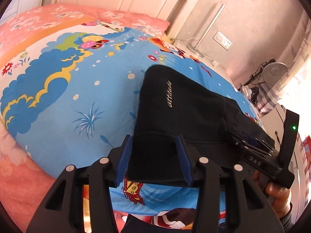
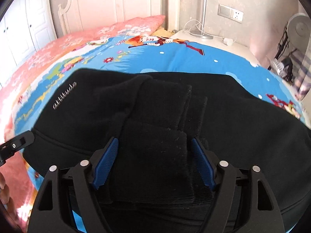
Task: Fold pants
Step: 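Grasp the end of the folded black pants with the left tool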
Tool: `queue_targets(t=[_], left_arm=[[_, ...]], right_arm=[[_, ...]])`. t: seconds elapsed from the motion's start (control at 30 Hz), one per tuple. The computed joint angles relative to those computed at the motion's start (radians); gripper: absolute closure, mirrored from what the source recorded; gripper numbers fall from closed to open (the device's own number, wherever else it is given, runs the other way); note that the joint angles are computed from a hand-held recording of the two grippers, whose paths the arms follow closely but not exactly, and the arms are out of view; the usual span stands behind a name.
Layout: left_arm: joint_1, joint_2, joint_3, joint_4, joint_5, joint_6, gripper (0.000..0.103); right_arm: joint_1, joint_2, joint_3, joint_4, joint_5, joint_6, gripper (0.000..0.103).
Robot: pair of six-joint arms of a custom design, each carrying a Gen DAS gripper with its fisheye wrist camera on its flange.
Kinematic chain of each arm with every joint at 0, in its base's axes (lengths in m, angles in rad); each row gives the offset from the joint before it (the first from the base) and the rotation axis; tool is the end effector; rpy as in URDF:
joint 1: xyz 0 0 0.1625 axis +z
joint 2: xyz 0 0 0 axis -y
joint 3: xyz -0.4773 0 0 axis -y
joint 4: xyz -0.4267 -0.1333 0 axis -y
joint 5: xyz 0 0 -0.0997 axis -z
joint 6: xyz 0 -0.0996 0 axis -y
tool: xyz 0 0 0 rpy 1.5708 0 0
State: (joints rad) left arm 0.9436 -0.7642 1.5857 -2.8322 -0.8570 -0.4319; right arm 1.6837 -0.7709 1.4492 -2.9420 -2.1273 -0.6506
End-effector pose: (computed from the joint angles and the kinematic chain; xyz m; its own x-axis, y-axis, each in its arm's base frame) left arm -0.2838 -0.7298 0.1547 -0.9267 -0.1088 -0.3597 0.1576 0.7565 -0.6347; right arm 0.1709 -0.7911 0.2259 -0.6491 -0.2724 0.7103 -0.6030 0.7534 -0.2621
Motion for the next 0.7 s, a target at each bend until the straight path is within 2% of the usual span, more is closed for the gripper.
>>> queue_targets(t=[0.1,0.23,0.27,0.47,0.5,0.57,0.6,0.63,0.7], left_arm=[[0.008,0.005,-0.013,0.073,0.008,-0.059,0.052],[0.027,-0.003,0.001,0.052,-0.042,-0.088,0.048],[0.028,-0.004,0.003,0.049,-0.041,-0.088,0.045],[0.031,-0.004,0.010,0.028,-0.048,-0.082,0.045],[0.026,-0.003,0.010,0.026,-0.032,-0.078,0.045],[0.002,0.004,0.012,-0.025,0.046,-0.028,0.046],[-0.017,0.017,0.006,-0.072,0.121,0.042,0.047],[-0.028,0.028,-0.005,-0.126,0.157,0.116,0.047],[-0.030,0.043,-0.038,-0.177,0.147,0.199,0.047]], right_arm=[[-0.005,0.002,-0.005,0.010,-0.002,0.020,0.023],[-0.012,0.001,-0.017,0.038,0.009,0.036,0.021],[-0.012,0.002,-0.018,0.038,0.009,0.037,0.021],[-0.012,0.002,-0.016,0.036,0.009,0.031,0.021],[-0.013,0.002,-0.016,0.036,0.010,0.028,0.021],[-0.014,0.002,-0.013,0.031,0.012,0.026,0.020],[-0.014,0.001,-0.012,0.031,0.012,0.027,0.020],[-0.014,0.002,-0.012,0.031,0.012,0.028,0.020],[-0.014,0.001,-0.011,0.031,0.012,0.026,0.020]])
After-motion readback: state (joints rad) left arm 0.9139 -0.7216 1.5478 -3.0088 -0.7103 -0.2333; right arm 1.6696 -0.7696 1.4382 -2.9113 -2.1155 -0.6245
